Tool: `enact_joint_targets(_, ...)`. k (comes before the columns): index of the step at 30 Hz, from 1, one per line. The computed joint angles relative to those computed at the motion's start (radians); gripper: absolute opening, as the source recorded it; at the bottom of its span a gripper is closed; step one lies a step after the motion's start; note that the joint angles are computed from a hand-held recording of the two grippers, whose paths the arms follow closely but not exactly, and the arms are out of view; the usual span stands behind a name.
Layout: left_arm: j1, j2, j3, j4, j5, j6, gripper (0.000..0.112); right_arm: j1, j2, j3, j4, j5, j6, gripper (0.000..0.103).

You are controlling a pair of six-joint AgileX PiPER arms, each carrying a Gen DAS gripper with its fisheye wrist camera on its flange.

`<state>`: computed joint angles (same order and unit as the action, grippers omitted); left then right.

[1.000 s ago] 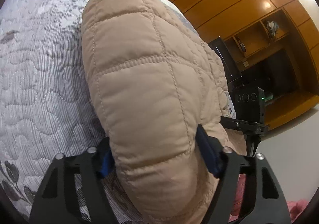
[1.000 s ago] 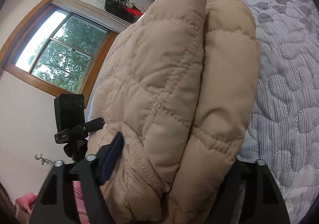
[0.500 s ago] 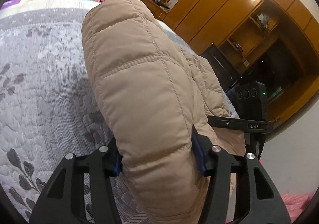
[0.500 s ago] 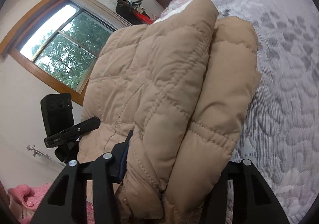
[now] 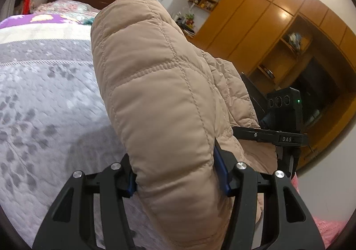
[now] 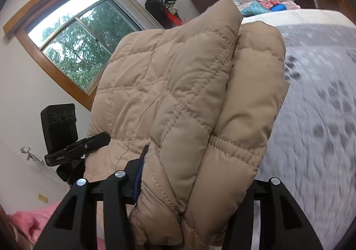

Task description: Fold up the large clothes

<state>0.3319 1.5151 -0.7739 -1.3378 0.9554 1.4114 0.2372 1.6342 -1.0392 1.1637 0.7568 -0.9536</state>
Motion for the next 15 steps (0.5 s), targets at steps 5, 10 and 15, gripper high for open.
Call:
enact_joint_targets(5,0.058,0.126,-0.156,0.030,0.023,-0.055,0.054,0.063,0.175,-0.255,-0.115,0.004,0.144,0.050)
enact_joint_targets(10,0.089,0.307,-0.369,0.061,0.028,-0.134,0.054,0.093,0.386,-0.568,-0.252,0.057,0.307,0.050)
enact_joint_targets(15,0.102,0.452,-0.554,0.089,0.032,-0.214,0.054,0.105,0.594,-0.876,-0.338,0.142,0.442,0.050)
